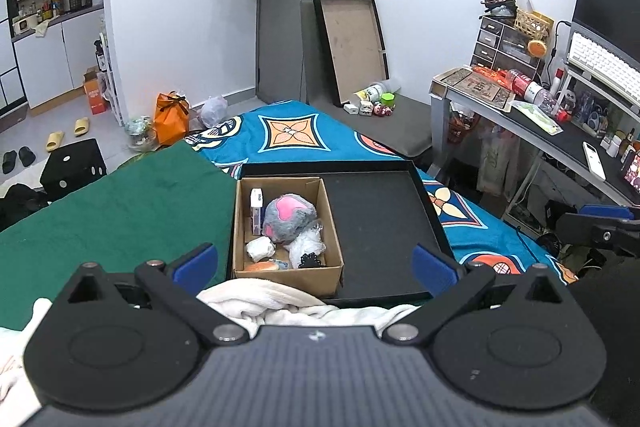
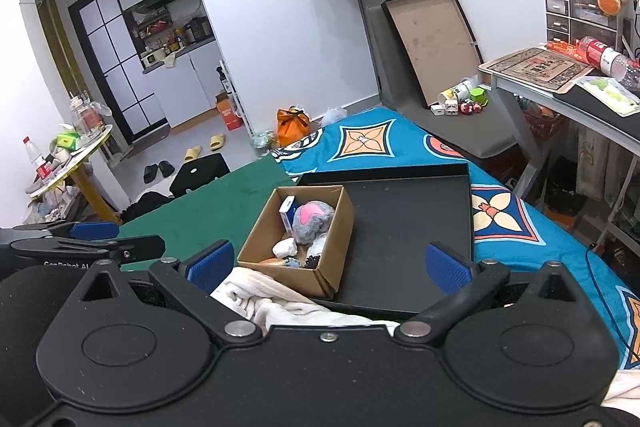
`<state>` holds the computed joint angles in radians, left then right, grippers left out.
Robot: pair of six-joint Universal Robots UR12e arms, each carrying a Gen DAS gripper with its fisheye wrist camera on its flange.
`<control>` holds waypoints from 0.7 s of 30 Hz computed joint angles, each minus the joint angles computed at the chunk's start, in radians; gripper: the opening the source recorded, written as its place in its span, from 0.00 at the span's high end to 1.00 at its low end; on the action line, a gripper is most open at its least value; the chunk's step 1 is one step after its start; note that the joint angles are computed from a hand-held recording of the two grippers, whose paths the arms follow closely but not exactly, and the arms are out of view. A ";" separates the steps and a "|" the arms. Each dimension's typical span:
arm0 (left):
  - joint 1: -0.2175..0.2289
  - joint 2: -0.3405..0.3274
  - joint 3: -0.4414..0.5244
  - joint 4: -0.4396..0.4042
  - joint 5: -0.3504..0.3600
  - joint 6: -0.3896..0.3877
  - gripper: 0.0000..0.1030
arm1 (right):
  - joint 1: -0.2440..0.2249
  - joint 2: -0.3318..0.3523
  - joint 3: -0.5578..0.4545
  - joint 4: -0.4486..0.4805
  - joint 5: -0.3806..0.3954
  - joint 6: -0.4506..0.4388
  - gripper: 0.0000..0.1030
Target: Organize soft objects
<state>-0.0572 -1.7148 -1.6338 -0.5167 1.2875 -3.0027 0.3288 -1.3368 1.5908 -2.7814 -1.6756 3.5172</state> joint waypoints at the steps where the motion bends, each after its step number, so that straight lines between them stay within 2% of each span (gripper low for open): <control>1: -0.001 -0.001 0.002 -0.001 0.000 0.000 0.00 | 0.000 -0.001 0.001 0.000 -0.001 0.002 0.00; 21: -0.004 0.003 -0.005 0.010 0.002 -0.009 0.00 | -0.002 -0.011 0.013 -0.001 -0.003 0.009 0.00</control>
